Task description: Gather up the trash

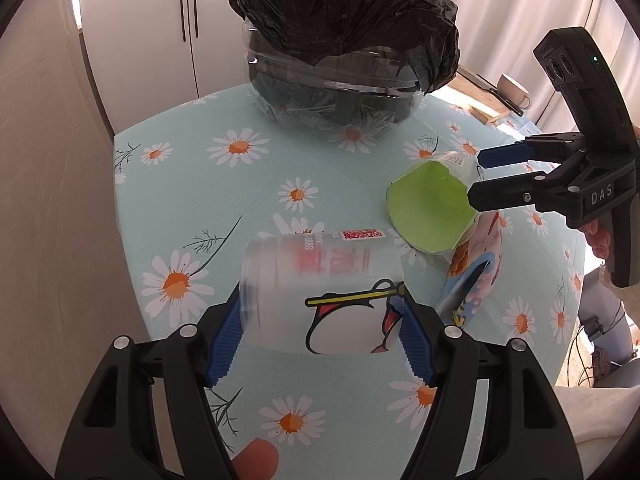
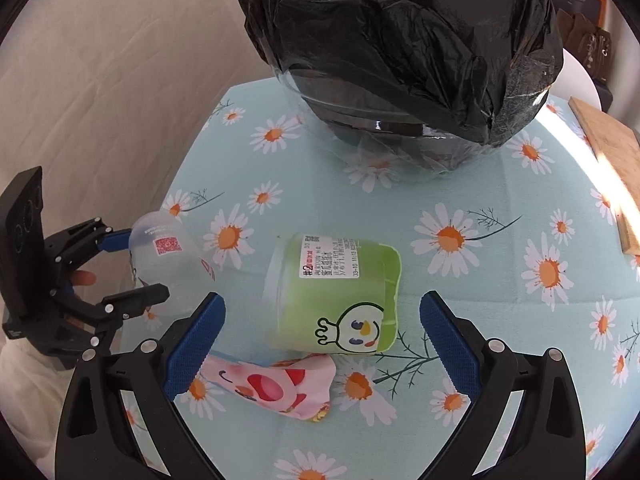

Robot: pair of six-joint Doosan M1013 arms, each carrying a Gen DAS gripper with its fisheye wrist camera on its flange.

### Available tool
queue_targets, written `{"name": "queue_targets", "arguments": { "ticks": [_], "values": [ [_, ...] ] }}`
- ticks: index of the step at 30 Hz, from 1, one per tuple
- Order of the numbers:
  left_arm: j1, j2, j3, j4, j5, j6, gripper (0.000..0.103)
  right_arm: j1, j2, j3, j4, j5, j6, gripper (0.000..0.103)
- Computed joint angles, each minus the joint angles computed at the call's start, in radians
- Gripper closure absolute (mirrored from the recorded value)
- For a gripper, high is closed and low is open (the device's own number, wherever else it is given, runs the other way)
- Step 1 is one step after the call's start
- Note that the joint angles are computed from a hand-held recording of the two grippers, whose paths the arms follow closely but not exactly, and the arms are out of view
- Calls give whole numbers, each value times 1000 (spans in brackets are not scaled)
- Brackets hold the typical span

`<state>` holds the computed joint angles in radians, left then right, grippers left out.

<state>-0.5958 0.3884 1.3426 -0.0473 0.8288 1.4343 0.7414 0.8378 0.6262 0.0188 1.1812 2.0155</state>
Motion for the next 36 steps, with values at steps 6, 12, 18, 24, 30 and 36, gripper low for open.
{"name": "queue_targets", "arguments": {
  "ticks": [6, 12, 18, 24, 30, 36],
  "values": [
    [3, -31, 38, 21, 10, -19, 34, -2, 43, -58, 43, 42, -6, 49],
    [15, -43, 47, 14, -6, -26, 34, -13, -16, 39, 123, -83, 12, 49],
    [15, -43, 26, 23, -14, -1, 34, -34, -101, 160, 236, -245, 2, 49],
    [15, -43, 12, 20, -46, 12, 34, -74, -189, 316, 502, -481, -67, 50],
    [14, -47, 8, -1, -76, 16, 34, -111, -244, 475, 1035, -670, -384, 50],
    [0, -44, -6, 51, -81, -43, 34, -136, -254, 538, 1329, -668, -561, 50]
  ]
}}
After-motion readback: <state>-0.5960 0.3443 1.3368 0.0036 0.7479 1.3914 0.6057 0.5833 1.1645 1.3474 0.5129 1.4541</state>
